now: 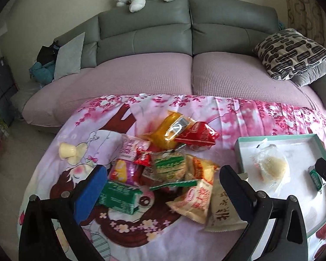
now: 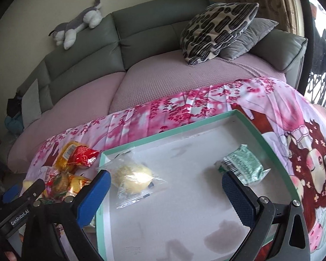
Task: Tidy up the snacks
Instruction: 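Move both open tools back over the snack pile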
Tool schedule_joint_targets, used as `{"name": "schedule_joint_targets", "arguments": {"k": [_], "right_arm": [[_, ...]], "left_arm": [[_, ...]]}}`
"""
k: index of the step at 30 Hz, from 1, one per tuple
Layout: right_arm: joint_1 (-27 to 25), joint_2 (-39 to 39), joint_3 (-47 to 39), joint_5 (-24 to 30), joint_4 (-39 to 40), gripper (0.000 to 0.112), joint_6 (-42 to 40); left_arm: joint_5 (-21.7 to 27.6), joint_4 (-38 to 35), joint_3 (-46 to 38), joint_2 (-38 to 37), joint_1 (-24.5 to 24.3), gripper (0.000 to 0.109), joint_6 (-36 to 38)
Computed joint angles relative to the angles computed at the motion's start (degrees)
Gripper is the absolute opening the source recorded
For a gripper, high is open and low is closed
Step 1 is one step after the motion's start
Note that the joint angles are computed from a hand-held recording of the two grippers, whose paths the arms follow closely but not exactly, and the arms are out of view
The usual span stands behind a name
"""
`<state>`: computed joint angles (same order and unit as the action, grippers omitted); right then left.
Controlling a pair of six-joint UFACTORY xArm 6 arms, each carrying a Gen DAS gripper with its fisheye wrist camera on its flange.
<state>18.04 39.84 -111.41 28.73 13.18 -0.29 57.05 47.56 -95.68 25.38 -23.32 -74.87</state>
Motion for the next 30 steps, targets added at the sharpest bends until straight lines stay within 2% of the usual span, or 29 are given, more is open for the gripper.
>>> {"name": "schedule_joint_targets", "arguments": {"k": [4,12,16,19,23,30], "right_arm": [[1.15,0.28,-0.35,0.52,1.5,0.103,-2.18],[4.42,-0.48,1.3,-2.17,5.43,0.103,-8.74],[6.32,-0.37,0.94,-0.47,9.62,0.103,-14.02],[7.69,0.07,0.38,1.88,8.15,0.103,-14.62],[9.11,0.58,0.34,3.48,4.85,0.103,-14.86],[10.96,3.0,-2.55,5.59,5.23,0.1,-17.62]], "left_arm": [[-0.9,0.12,4.19,-3.01,0.63,0.103,-1.1],[-2.61,5.01,15.55,-12.64,2.54,0.103,-12.9],[-3.32,5.88,20.28,-16.69,3.73,0.103,-16.49],[-3.83,4.18,22.47,-18.46,4.69,0.103,-16.64],[-9.12,0.23,25.43,-19.53,6.86,0.103,-16.35],[-12.1,-7.97,25.73,-16.47,9.21,0.103,-11.14]]}}
